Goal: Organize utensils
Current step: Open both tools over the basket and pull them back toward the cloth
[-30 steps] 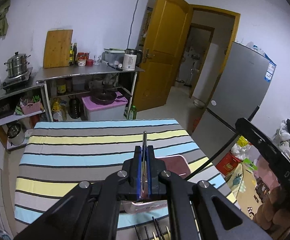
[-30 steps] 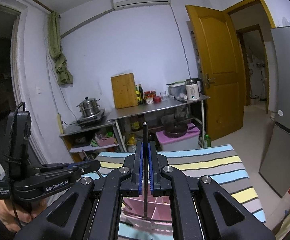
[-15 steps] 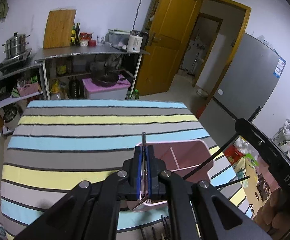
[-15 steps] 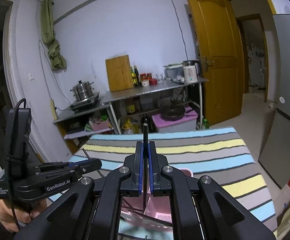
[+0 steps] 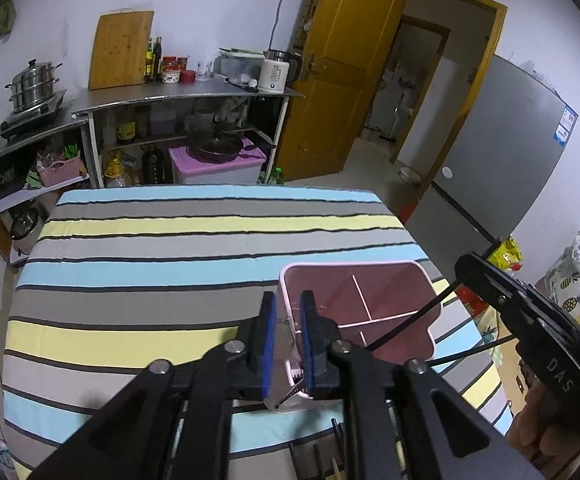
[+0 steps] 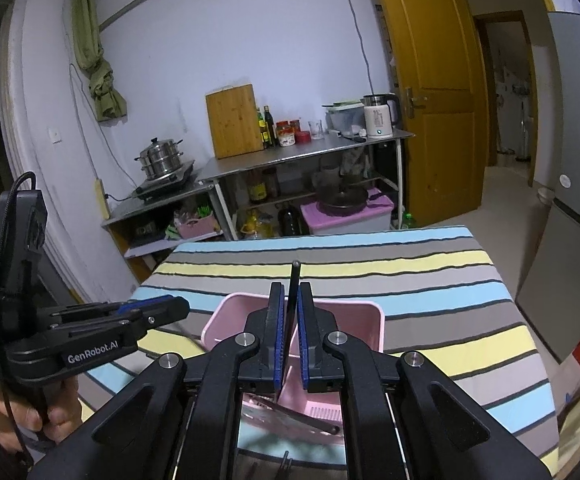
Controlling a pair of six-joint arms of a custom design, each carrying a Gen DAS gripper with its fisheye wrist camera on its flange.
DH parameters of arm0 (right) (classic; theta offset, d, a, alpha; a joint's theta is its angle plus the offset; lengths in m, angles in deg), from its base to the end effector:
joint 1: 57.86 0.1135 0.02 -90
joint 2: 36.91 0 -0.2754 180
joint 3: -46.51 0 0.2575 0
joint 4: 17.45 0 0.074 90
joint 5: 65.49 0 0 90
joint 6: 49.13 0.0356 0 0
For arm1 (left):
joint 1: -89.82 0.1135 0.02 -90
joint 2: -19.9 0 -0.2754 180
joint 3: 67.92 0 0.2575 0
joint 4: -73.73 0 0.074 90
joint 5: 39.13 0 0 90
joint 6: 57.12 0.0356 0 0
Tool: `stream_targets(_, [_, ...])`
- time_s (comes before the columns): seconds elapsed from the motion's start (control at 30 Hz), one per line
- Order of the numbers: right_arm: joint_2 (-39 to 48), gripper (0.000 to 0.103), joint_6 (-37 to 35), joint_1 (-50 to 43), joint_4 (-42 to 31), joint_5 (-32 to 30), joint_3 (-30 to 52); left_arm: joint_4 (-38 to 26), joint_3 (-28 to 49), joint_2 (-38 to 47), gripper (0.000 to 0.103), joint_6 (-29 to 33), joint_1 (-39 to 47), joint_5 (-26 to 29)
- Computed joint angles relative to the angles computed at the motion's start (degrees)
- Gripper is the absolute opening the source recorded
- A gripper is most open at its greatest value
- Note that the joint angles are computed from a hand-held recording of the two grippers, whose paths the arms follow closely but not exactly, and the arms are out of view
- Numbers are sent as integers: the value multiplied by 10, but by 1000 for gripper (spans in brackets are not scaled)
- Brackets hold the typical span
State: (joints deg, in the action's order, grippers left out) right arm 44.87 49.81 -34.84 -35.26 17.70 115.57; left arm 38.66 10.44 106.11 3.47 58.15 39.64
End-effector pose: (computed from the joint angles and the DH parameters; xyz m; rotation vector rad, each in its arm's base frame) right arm 0.2984 0.1314 0.2738 -0.3332 2.1070 0.4572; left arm 0.2902 -0.1708 0.2790 -0.0536 2.3227 -0.3173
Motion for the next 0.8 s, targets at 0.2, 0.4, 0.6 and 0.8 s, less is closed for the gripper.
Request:
stream_targets(0.2, [-43,12,-5,-7,-9,-3,-13,-1,-15,-41,22,3,-2,-22])
stream_targets(0.4, [-98,12,-2,-18,-25,-8,-29,-13,-31,-93,22,1,-26,-57])
stream_targets(0.6, [-194,12,8,-27,-41,-17,-77,-18,-68,-156,22,-15,-78,-107])
stream_targets(0.8, [-284,12,12,-23,-65,-18,-134,-24,-109,-202,22,-49,-145,-159])
